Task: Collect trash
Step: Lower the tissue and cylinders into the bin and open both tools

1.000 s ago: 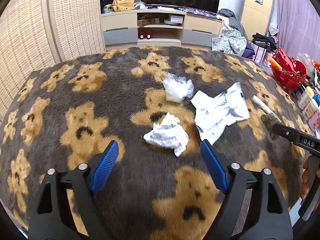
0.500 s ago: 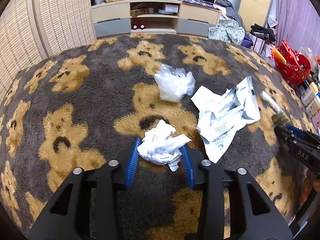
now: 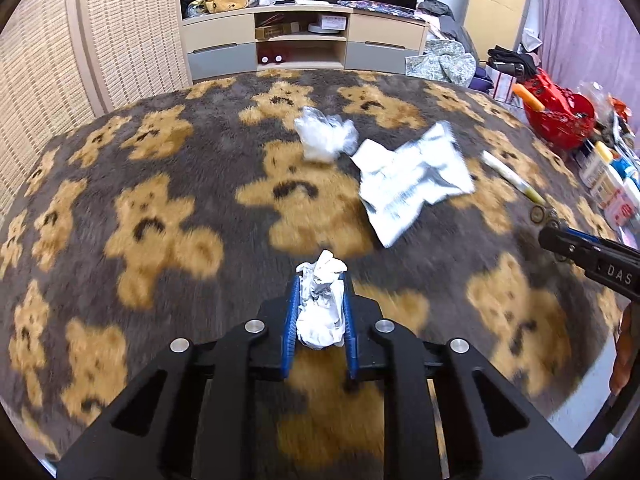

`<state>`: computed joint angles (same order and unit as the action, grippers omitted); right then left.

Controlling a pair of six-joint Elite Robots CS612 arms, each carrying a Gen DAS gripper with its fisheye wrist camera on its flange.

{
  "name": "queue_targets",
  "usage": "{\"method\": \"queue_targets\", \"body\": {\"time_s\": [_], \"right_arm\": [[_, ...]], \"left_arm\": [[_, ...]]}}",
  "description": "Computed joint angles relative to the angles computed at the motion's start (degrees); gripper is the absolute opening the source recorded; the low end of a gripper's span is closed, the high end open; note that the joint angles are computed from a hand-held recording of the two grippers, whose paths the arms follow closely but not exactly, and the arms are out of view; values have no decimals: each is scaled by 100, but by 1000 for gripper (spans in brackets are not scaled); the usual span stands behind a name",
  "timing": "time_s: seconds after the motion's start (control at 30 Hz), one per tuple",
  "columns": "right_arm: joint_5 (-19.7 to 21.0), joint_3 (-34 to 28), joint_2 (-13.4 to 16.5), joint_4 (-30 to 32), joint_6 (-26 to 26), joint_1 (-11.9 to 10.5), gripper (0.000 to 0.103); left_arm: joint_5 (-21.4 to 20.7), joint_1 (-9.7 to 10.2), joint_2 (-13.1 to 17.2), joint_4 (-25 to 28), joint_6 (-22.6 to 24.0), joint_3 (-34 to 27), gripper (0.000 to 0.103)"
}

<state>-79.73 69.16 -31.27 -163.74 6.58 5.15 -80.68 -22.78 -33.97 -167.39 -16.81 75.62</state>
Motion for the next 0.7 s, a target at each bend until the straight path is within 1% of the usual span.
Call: {"method": "queue_targets", "body": {"time_s": [0.13, 0.27, 0.43, 0.53, 0.7], "right_arm": [[186, 565, -295, -313, -3, 1, 40], [269, 1124, -590, -632, -70, 21, 40], [407, 1714, -896, -992, -121, 40, 40], [451, 2055, -1044, -1155, -198, 69, 40], [533, 2459, -1164, -1302, -240, 87, 40]], "left_arm": [[0, -96, -295, -318, 16, 511, 18], [-1, -211, -628, -709, -108, 1090, 18], [-23, -380, -933, -1035, -164, 1684, 18], [-21, -477, -1042, -1200, -203, 1974, 18], [-107, -605, -1137, -1422, -383, 2427, 18]]}}
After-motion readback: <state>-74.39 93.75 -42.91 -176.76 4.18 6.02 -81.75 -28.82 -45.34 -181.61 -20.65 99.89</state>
